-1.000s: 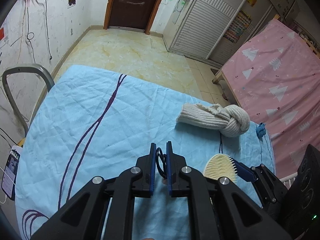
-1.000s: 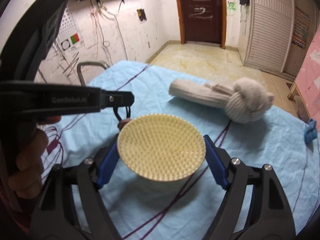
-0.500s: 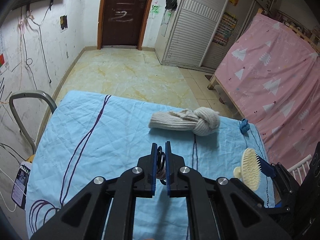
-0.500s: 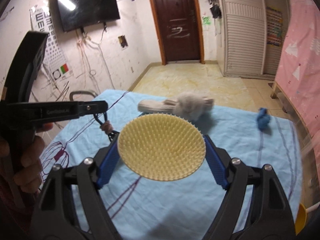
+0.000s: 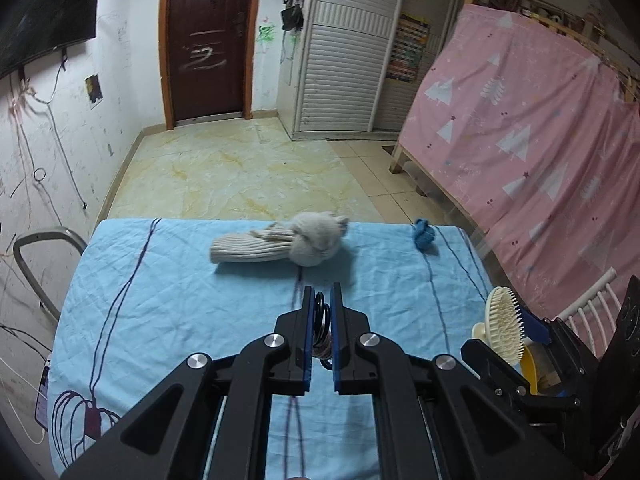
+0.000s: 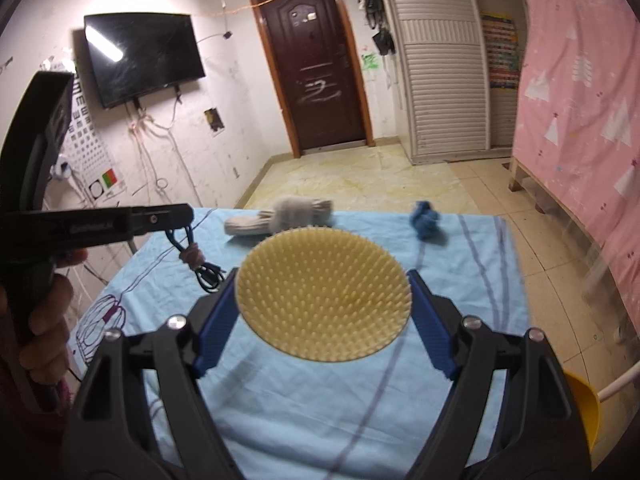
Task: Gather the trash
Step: 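Carry the hair tie and yellow brush over the yellow bin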
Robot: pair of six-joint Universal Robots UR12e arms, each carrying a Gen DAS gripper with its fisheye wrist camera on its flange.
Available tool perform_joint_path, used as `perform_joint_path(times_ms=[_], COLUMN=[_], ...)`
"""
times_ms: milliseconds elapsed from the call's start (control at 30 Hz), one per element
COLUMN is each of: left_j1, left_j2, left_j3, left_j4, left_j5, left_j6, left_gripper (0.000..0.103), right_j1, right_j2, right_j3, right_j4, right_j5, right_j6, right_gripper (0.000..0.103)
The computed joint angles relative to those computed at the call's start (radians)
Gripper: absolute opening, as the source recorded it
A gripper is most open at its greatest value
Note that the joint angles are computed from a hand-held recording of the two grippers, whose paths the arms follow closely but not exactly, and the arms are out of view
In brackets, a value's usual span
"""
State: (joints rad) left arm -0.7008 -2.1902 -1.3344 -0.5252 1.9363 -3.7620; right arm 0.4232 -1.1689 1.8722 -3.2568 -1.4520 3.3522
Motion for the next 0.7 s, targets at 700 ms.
perform_joint_path(times_ms=[700], left_j1=[-0.102], left_j2=[-0.159], left_j3=[0.285], left_j4=[-0.131], left_j5=[-0.040], left_j6=[0.146], left_gripper=[0.000], right_j1=[-0.124], right_j2=[-0.122], right_j3=[0.239], right_j4=[-0.192], right_j5=[-0.087], right_j6=[0.123], right_gripper=[0.077])
